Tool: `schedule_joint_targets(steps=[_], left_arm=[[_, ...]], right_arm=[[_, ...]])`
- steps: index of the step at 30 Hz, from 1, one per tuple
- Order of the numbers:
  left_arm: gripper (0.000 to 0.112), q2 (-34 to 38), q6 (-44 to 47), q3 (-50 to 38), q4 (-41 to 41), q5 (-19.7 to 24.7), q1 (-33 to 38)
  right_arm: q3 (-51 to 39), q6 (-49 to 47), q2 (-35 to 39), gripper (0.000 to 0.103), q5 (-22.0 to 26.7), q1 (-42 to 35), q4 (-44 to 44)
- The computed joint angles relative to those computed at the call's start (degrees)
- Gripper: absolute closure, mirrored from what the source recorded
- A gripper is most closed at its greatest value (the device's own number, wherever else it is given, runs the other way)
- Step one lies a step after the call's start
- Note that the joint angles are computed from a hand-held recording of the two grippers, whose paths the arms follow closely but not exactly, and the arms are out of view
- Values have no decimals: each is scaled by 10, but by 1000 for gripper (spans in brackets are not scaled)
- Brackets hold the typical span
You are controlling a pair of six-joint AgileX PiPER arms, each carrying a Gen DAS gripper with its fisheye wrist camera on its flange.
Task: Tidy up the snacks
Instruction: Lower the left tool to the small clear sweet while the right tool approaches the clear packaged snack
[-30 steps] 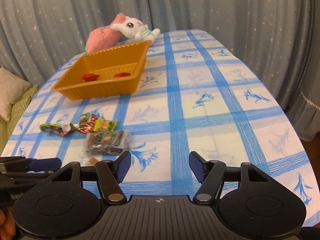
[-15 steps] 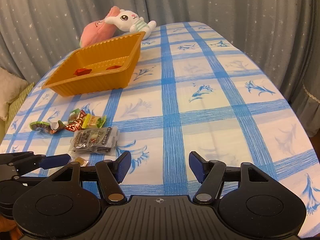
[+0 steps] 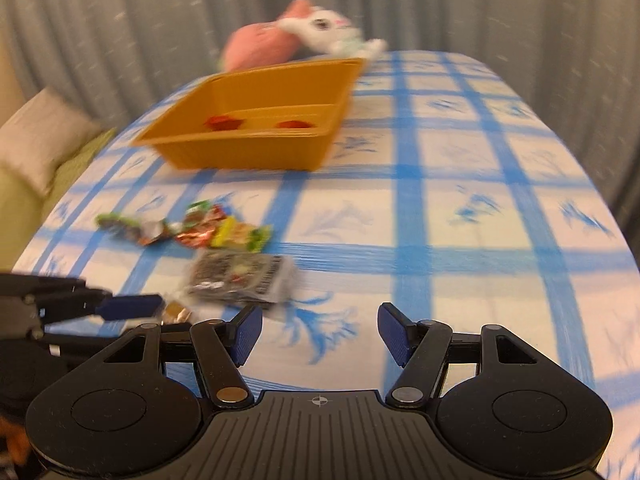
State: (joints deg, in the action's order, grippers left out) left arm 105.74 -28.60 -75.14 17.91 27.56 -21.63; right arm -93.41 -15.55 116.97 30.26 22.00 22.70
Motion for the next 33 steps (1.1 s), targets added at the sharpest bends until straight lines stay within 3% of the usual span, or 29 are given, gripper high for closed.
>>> schedule_joint_targets(steps=[5,11,16,19,21,22,24,28,33], left_arm=[[82,-17,13,17,-11,6,29],[82,-26,16,31,-16,1,46],[79,-23,14,33,-13,-3,47],[78,-24,-2,37,2,-7,46],[77,-24,-10,39,10,-8,45],[76,-25,-10,41,11,-11,46],[76,-25,-13,44,17,-15,46],[74,-23,-28,44,34,-17,43],[73,-20,-44,44,51,-19,41]], right_arm=[[-80,-128,50,38,50,10,23],[-231,-229,142,38,134,25,-21],[-349,-258,210,38,199,34,-41],[-448,-227,259,38,262,35,-47],[-462,-206,262,39,285,33,-41],[-451,-200,256,39,286,32,-33],[-387,-192,224,59,259,32,-15],[-283,-165,171,61,204,30,20],[-219,-146,138,63,163,34,38]])
